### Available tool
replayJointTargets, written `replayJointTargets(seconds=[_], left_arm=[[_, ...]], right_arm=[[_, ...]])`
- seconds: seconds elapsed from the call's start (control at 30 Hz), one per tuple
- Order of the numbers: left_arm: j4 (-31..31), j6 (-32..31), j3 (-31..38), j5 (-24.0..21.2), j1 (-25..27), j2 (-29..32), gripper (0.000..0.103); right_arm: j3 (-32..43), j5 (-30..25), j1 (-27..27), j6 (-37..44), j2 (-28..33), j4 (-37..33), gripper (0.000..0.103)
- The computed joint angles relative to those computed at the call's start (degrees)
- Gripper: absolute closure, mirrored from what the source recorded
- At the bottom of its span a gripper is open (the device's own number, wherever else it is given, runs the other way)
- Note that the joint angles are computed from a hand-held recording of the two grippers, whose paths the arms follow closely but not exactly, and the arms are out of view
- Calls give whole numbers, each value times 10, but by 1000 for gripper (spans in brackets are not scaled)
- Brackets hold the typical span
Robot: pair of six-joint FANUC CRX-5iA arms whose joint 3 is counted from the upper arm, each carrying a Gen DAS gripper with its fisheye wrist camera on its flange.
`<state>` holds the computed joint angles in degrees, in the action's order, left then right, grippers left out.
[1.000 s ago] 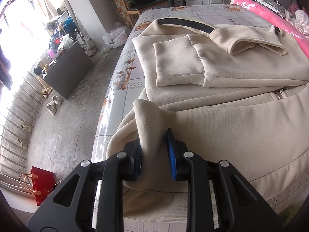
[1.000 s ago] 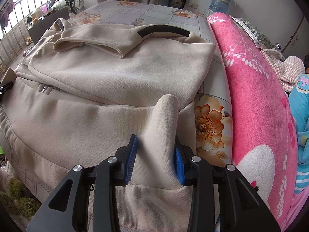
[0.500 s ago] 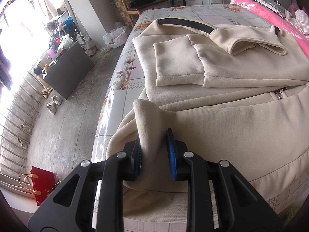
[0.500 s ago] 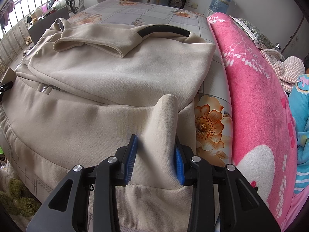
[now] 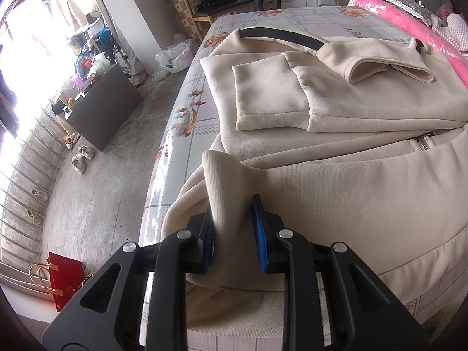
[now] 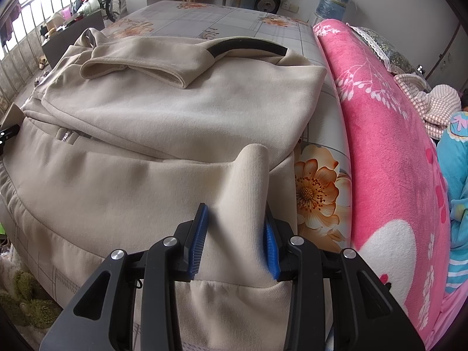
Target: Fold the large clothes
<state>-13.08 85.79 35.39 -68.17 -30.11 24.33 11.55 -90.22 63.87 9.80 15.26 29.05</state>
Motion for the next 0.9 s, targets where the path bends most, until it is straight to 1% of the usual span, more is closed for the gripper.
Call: replayJointTargets(seconds=[0.07,0.13,0.2,0.23,0.27,0.37,0.47,0.67,0.9], left_arm=[[0,0,-1,1,0,0,81],[-1,-1,-1,1,0,0,81],[-2,0,-2,3,0,-2,81],[-2,1,-4,6,0,-4,82],[-1,2,-8,9,0,-6,85],[-2,7,-19,23,1,-16,94],[0,12,-42,50,3,-35,97],[-11,28,-100,112,2,-90,98],[-11,54,-139,145,2,-141,98]], right_arm=[[-1,-1,1,-2,0,3,68],[-1,-4,2,-6,1,7,73],[-1,-8,4,-12,2,12,82],[-2,-9,4,-16,1,14,85],[-5,-7,6,-21,-1,17,89],[-12,-2,11,-35,-6,28,95],[-14,-8,21,-46,-6,46,96],[-16,-26,43,-70,-7,79,97],[-6,-56,72,-94,-4,118,97]])
